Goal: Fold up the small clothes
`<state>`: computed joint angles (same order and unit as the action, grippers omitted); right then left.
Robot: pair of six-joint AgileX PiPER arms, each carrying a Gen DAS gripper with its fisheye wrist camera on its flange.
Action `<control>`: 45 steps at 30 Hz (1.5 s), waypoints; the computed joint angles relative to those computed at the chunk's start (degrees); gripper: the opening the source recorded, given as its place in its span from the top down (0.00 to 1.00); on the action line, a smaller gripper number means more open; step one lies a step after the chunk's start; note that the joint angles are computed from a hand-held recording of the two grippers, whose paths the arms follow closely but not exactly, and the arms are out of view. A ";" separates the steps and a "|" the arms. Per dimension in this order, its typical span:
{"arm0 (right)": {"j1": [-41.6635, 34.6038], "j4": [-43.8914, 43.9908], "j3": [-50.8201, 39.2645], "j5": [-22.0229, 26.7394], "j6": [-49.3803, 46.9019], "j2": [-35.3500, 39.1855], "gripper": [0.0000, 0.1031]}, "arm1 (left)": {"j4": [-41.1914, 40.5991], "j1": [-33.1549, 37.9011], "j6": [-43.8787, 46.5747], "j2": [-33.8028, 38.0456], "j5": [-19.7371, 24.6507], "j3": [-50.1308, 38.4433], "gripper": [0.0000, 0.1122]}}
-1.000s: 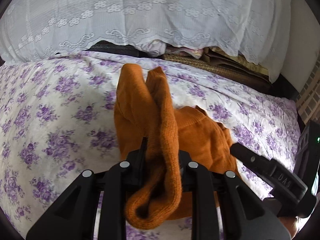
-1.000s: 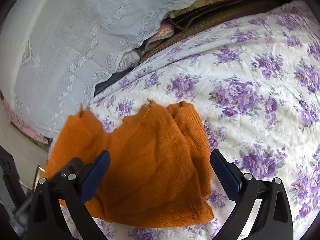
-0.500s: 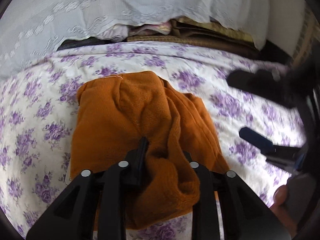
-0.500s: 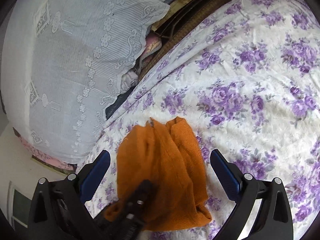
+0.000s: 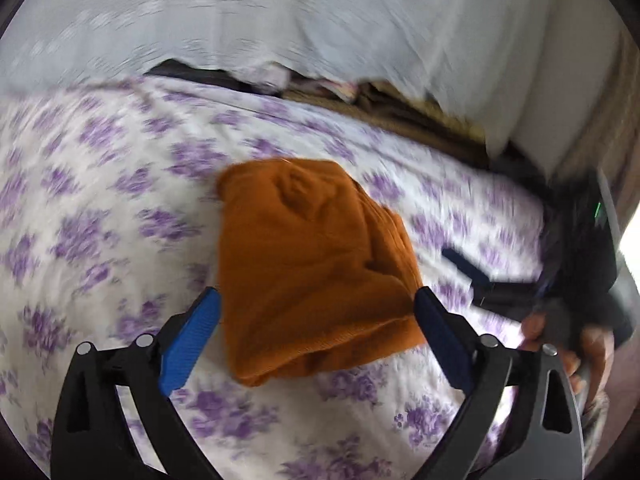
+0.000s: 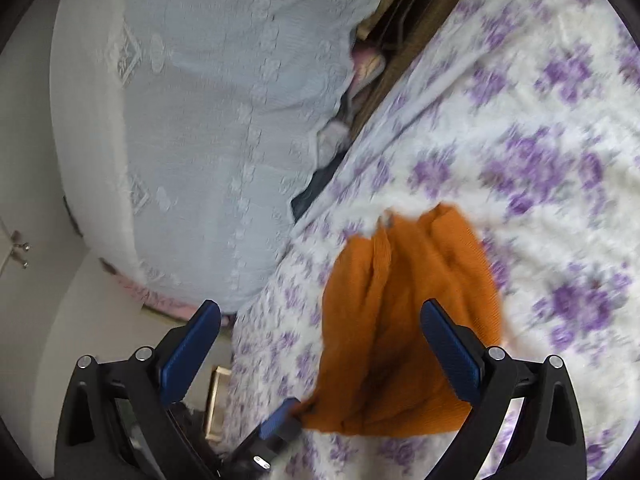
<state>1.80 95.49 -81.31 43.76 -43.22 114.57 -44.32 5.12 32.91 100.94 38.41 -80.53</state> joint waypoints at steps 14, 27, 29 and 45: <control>5.58 -9.15 -7.75 0.43 7.66 6.21 0.03 | -18.46 8.41 16.18 -0.46 6.43 4.16 0.14; 11.82 -17.16 -10.43 -9.42 11.81 7.20 0.79 | 8.53 -0.14 -10.32 9.34 4.85 -9.51 0.14; 10.60 -15.60 -9.32 -8.52 9.17 5.51 0.81 | 10.56 -3.27 -11.31 8.33 3.83 -10.18 0.14; 2.87 -15.68 -7.35 -6.10 13.94 8.20 0.83 | 12.32 -2.19 -12.87 5.50 0.73 -8.20 0.13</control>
<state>4.67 79.81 -88.66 37.66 -29.28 122.76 -32.00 2.93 20.04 106.44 39.14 -88.73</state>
